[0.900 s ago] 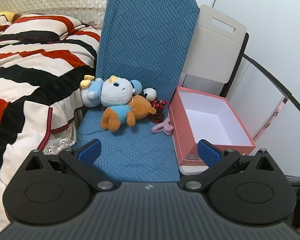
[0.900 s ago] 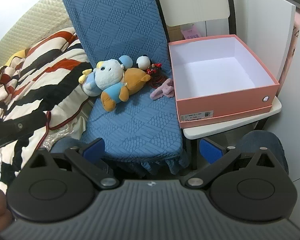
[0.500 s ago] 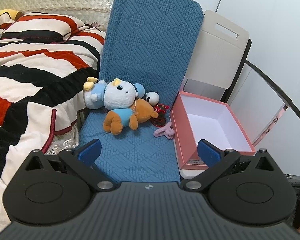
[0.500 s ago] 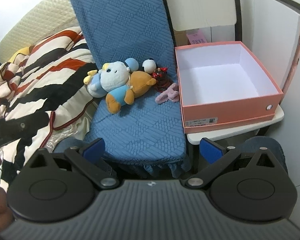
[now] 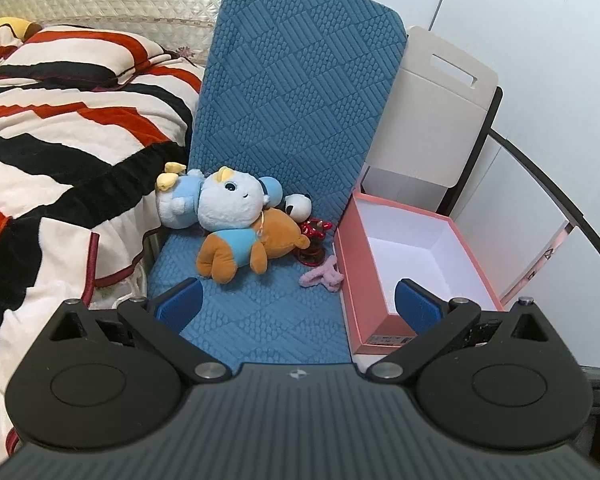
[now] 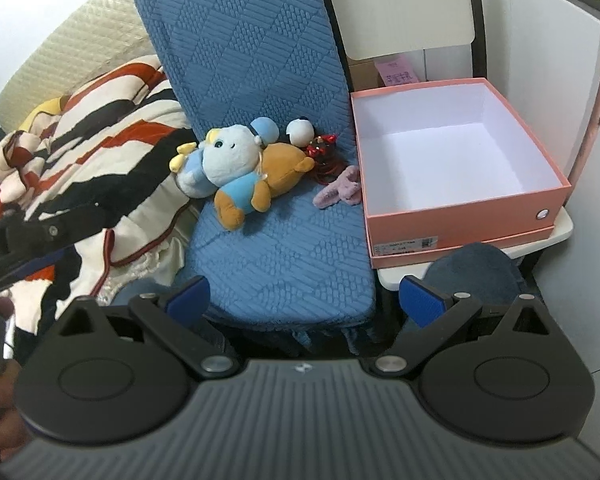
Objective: Organize objects
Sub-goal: 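Move left tool toward the brown bear while right tool approaches the pink fuzzy toy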
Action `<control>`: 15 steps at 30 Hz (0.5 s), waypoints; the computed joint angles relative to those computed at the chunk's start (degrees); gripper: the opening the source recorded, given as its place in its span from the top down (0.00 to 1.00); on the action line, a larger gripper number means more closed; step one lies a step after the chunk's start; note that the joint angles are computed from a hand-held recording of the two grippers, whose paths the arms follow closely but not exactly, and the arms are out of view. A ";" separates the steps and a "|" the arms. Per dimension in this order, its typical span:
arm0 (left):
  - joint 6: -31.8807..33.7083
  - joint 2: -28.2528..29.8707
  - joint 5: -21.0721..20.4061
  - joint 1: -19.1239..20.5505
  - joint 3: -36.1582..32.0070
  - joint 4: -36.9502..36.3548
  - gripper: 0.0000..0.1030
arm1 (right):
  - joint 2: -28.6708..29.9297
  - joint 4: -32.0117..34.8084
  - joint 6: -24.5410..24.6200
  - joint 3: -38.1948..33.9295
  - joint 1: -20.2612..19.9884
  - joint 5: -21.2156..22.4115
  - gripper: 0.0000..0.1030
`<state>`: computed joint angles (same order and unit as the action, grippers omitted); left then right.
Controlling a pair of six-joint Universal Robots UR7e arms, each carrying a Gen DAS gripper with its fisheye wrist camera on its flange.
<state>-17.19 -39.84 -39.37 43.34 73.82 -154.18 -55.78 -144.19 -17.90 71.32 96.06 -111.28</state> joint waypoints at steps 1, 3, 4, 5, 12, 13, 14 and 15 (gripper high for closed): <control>0.02 0.23 -0.27 0.27 -0.54 0.20 0.00 | 0.26 0.07 0.09 -0.42 -0.17 0.62 0.00; -0.09 0.74 -0.74 0.93 -1.60 0.38 0.00 | 0.99 0.00 0.00 -1.30 -0.28 1.26 0.00; -0.33 0.98 -0.91 1.24 -2.18 0.80 0.00 | 1.50 0.76 0.32 -2.19 -0.32 1.66 0.00; -0.63 1.36 -1.08 1.62 -3.05 1.50 0.00 | 2.09 1.53 0.82 -3.23 -0.37 2.09 0.00; 1.77 4.20 -3.13 4.27 -8.70 2.40 0.00 | 6.71 5.97 2.54 -9.99 -0.03 1.13 0.00; 2.19 4.68 -3.32 4.68 -9.69 2.72 0.00 | 7.41 6.26 2.64 -10.81 0.04 0.87 0.00; 2.55 5.11 -3.48 5.03 -10.63 3.06 0.00 | 8.15 6.65 2.78 -11.70 0.09 0.70 0.00; 3.04 5.67 -3.60 5.48 -11.81 3.47 0.00 | 8.80 7.01 2.99 -12.48 0.09 0.53 0.00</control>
